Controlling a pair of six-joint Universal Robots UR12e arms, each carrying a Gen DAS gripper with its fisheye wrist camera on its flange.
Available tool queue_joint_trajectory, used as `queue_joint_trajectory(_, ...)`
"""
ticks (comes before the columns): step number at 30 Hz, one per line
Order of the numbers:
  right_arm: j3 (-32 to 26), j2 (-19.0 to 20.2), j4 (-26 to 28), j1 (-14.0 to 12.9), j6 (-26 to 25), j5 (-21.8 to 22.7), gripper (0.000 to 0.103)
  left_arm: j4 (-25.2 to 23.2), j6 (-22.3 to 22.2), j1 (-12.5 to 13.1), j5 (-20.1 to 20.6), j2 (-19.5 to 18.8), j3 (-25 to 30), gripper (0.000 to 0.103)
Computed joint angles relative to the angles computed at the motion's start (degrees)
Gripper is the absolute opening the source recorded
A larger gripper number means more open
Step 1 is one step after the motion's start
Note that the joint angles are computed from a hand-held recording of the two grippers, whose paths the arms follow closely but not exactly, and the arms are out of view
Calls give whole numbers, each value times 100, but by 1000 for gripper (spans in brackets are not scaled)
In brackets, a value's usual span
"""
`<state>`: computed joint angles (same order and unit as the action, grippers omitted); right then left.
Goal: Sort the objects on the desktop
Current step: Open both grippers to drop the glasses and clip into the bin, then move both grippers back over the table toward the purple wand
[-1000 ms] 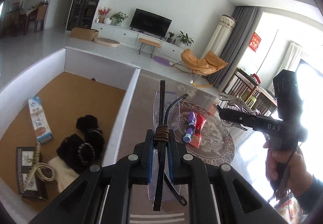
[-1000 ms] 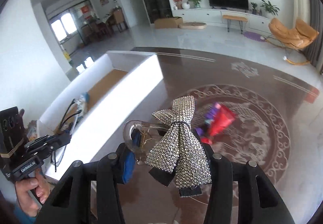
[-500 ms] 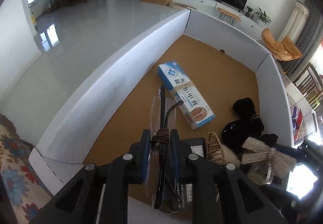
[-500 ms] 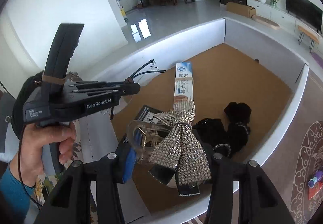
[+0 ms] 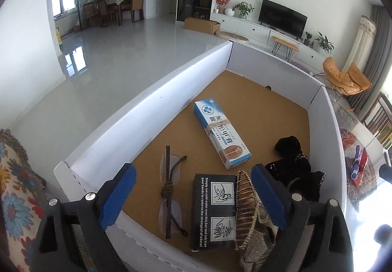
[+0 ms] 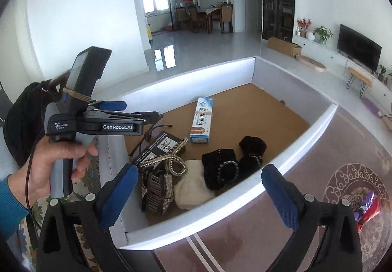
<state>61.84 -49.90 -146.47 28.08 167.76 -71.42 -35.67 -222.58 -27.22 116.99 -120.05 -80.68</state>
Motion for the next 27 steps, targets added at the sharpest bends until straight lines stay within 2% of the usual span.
queue_joint_trajectory(4, 461, -241, -323, -254, 415, -30, 102, 89, -11, -135, 104, -50, 126, 96)
queue_joint_trajectory(7, 921, -454, -605, -496, 832, -147, 102, 202, 163, -275, 209, -103, 273, 96)
queue_joint_trajectory(9, 1326, -607, -931, -668, 1010, -438, 103, 307, 377, -373, 211, -156, 402, 96)
queue_joint_trajectory(12, 2001, -837, -1254, -931, 1144, -1202, 103, 452, 749, -523, 97, -261, 647, 96)
queue_joint_trajectory(16, 2631, -1063, -1029, -1324, 1526, -2066, 103, 572, 1214, -712, -294, -512, 1115, 96)
queue_joint_trajectory(20, 2982, -1224, -874, -1657, 1893, -2501, 103, 379, 1595, -865, -880, -901, 1775, 96)
queue_joint_trajectory(21, 3032, -1258, -827, -1724, 1985, -2522, 103, 299, 1668, -896, -1063, -1009, 1949, 96)
queue_joint_trajectory(22, 3085, -1291, -878, -1794, 2185, -2364, 103, 211, 1739, -927, -1231, -1123, 2127, 96)
queue_joint_trajectory(23, 3159, -1322, -1099, -1848, 2269, -2253, 103, 107, 1804, -960, -1355, -1243, 2308, 96)
queue_joint_trajectory(25, 3147, -1314, -1156, -1857, 2280, -2340, 103, -182, 1920, -1032, -1496, -1484, 2667, 96)
queue_joint_trajectory(27, 3109, -1309, -1046, -1888, 2302, -2224, 103, -423, 2022, -1086, -1603, -1717, 2982, 96)
